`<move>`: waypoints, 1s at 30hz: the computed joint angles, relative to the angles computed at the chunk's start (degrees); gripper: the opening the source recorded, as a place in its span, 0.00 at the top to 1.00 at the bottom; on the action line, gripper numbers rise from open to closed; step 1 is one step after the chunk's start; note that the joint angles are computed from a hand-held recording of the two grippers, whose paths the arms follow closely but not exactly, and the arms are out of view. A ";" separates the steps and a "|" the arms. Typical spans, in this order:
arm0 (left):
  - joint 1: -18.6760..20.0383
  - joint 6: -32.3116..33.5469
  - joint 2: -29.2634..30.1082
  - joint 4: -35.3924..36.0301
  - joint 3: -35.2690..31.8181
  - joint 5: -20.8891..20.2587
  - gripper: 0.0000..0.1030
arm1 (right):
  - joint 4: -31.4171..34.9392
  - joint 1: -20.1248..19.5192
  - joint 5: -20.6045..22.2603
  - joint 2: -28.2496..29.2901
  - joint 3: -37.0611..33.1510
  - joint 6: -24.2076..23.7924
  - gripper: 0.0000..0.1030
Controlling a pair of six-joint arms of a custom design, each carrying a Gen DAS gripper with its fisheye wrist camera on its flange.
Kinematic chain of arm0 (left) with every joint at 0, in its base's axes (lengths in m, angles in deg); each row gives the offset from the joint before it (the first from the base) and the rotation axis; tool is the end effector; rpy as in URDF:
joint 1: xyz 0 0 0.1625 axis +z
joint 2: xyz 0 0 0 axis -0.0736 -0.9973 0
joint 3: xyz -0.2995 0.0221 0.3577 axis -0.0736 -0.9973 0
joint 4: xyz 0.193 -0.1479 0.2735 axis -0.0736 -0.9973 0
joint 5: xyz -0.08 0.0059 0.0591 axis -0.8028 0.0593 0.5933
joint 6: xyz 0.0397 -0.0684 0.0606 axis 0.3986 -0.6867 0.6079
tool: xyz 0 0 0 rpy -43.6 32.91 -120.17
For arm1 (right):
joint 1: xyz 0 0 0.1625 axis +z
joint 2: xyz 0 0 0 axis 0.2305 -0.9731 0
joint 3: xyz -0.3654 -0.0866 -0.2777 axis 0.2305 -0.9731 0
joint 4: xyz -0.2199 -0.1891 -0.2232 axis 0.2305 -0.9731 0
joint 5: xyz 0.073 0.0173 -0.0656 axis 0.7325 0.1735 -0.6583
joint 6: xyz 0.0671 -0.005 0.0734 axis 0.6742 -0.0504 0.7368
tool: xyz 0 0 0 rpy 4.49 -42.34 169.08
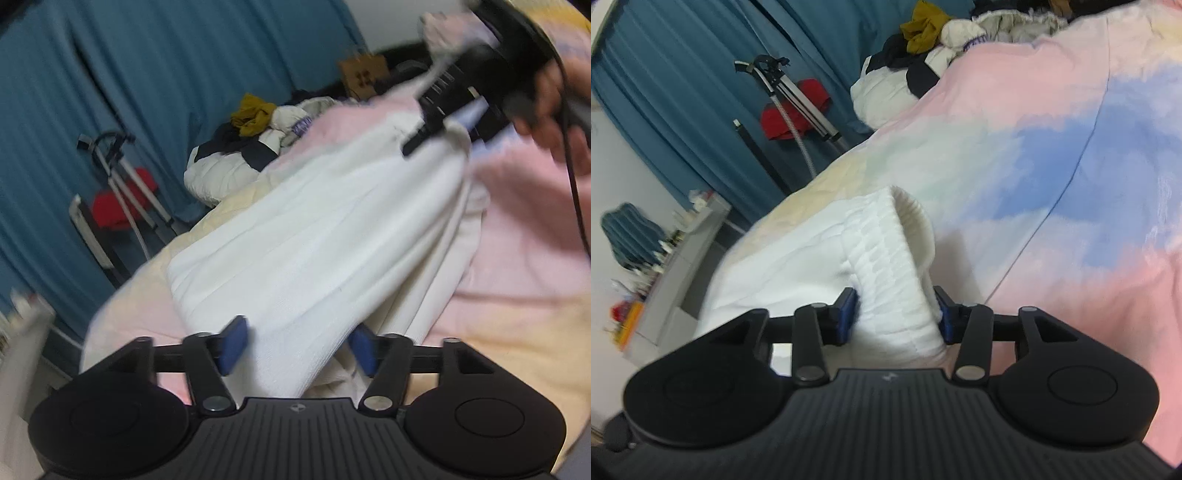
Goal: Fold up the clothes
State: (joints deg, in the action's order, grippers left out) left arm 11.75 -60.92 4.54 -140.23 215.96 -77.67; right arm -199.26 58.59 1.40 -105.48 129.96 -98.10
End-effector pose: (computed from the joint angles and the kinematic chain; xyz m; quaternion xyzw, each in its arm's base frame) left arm -0.3116 -0.2639 0.0518 0.3464 0.7434 -0.3425 0.4583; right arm 0.0096 -0.4733 0.2687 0.1019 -0.9400 0.3252 0.0143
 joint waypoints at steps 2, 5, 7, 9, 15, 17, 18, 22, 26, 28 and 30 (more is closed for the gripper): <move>-0.62 -2.96 -2.16 -2.57 1.22 0.93 0.14 | 2.16 -0.06 -0.41 -1.89 0.59 0.46 0.42; -0.61 -7.92 -5.59 -8.86 3.63 2.34 0.01 | 6.92 -0.80 1.23 -3.55 0.50 1.96 0.25; 0.54 -12.38 -7.62 -11.29 4.54 3.08 0.00 | 10.31 -0.99 1.31 -3.71 -0.16 2.73 0.18; 2.71 -17.61 -9.56 -9.89 4.24 2.45 0.00 | 11.04 -0.15 -0.99 -2.90 -0.55 2.79 0.18; 10.48 -23.21 -12.47 -15.04 4.39 -3.15 0.04 | 10.95 0.70 -1.78 0.59 -1.23 1.50 0.14; 12.12 -22.91 -12.85 -18.35 5.22 -4.50 0.05 | 10.41 1.23 -1.75 0.74 -1.09 0.98 0.14; 12.54 -23.18 -13.03 -19.45 5.64 -4.81 0.05 | 10.65 1.11 -0.63 0.37 -0.94 0.75 0.14; 13.48 -22.59 -14.04 -23.78 7.32 -5.41 0.05 | 13.99 -0.91 9.26 -2.73 -0.34 -1.83 0.14; 14.12 -20.32 -12.77 -30.05 8.84 -7.19 0.05 | 12.21 0.21 6.74 -1.66 -0.83 -0.28 0.14; 14.34 -19.75 -10.96 -34.25 9.63 -8.35 0.05 | 9.93 1.05 2.62 0.19 -1.20 2.01 0.14; 14.20 -18.49 -9.50 -38.23 10.75 -8.38 0.11 | 7.37 1.80 -0.79 1.96 -1.35 3.93 0.17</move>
